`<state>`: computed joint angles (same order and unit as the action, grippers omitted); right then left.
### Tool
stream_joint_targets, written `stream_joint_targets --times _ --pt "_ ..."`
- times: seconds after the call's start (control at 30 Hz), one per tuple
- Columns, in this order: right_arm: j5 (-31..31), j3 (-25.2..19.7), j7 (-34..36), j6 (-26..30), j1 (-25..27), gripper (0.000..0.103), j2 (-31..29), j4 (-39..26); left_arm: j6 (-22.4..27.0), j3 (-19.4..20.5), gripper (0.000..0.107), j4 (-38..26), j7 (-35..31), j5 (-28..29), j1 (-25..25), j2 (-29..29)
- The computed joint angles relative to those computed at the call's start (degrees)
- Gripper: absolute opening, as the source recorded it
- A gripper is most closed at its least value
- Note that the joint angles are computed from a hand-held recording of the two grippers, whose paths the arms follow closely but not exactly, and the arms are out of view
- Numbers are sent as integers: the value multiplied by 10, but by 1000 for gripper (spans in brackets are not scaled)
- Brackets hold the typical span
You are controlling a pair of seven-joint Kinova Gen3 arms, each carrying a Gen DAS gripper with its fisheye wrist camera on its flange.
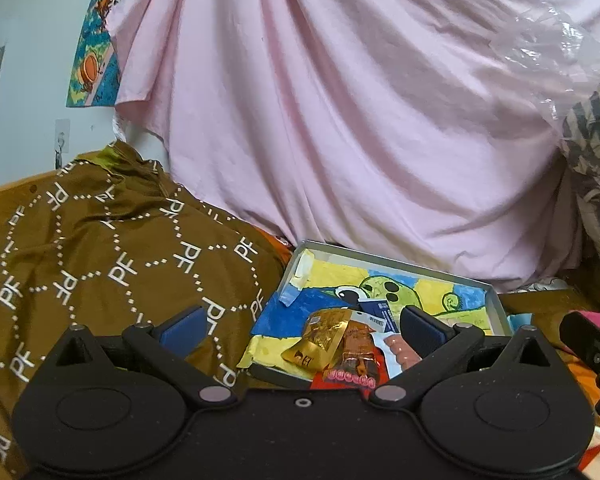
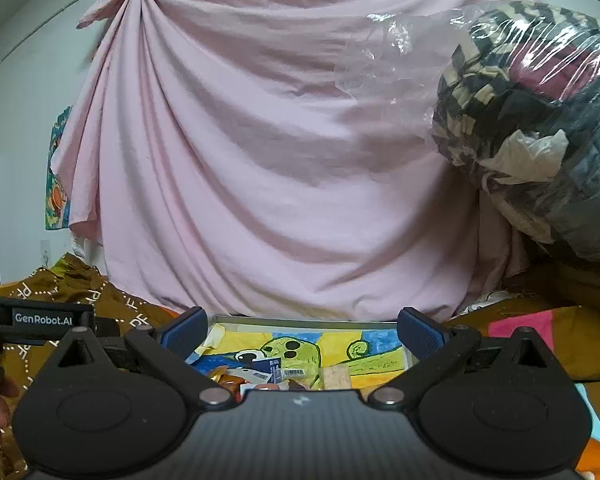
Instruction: Organize snacks
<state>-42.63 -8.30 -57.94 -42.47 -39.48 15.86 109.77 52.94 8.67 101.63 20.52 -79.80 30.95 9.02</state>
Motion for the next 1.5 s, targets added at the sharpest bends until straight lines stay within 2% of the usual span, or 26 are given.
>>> stream_joint_targets --times 0.43,0.9,1.5 --pt "-36 -19 17 -19 -15 103 -34 51 74 35 102 47 42 -6 31 -25" --pt "-86 -43 21 -82 -37 103 -46 103 141 67 102 106 114 -31 68 -27" --pt "-141 -61 62 -140 -77 103 -37 143 181 84 102 182 210 -60 108 -14"
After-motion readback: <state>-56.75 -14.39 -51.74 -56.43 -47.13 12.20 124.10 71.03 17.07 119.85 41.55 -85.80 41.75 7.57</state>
